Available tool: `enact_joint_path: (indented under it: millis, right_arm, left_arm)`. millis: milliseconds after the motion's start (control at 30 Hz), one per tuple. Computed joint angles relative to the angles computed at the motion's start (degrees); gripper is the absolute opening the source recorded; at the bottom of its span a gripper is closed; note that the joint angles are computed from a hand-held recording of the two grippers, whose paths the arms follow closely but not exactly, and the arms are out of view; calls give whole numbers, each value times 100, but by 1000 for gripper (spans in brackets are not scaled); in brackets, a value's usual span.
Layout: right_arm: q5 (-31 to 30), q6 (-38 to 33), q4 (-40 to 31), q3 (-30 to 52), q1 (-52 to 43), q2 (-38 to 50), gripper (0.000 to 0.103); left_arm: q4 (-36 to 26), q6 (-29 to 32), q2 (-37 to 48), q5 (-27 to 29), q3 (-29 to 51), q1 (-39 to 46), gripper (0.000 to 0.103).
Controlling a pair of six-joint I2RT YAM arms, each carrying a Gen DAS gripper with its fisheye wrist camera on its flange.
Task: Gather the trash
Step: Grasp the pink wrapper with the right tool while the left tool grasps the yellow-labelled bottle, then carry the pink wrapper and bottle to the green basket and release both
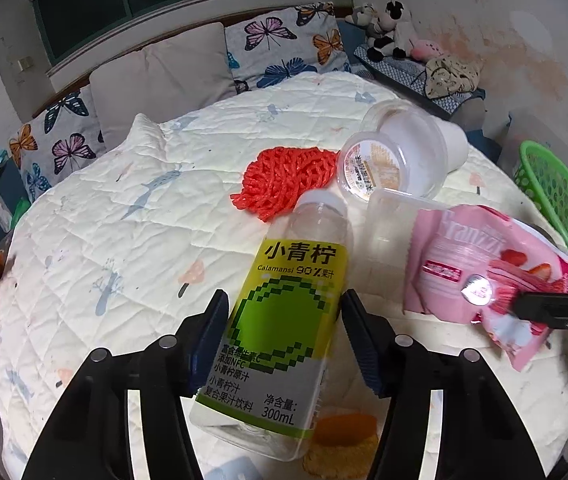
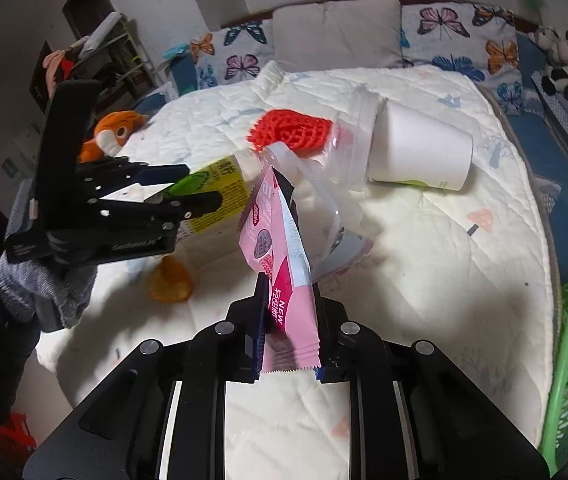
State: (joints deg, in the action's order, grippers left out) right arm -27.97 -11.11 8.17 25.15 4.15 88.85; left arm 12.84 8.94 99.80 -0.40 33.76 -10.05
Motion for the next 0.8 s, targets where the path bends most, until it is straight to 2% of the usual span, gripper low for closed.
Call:
enact_joint_path:
  millis: [167, 200, 267, 367, 433, 533, 600, 800]
  right_arm:
    - [-297, -302, -462, -290, -415, -782, 18]
    - [-387, -408, -596, -333, -583, -938, 18]
    - [-470, -523, -772, -376, -833, -1152, 18]
    - [-618, -807, -997, -412, -1323, -1315, 18]
    - [-741, -1060, -1174, -381, -1767, -1337, 18]
    - [-892, -1390, -1361, -351, -2346, -1325, 18]
    - [-982, -1571, -1439, -287, -2719, -1248, 18]
    - [-1002, -1921, -1443, 73, -3693, -716, 18]
  left_arm:
    - [-150, -168, -567, 116, -300, 20, 53]
    - [-180, -189, -669, 130, -355, 18, 49]
    - [-310, -250, -917, 250, -443, 22, 12]
    - [-536, -307, -1140, 511, -469, 81, 12]
    - [-527, -314, -1229, 163, -555, -138, 12]
    - [-505, -425, -1257, 45, -574, -190, 19]
    - [-494, -438, -1257, -84, -551, -172, 54]
    - [-430, -105, -1026, -239, -392, 104, 60]
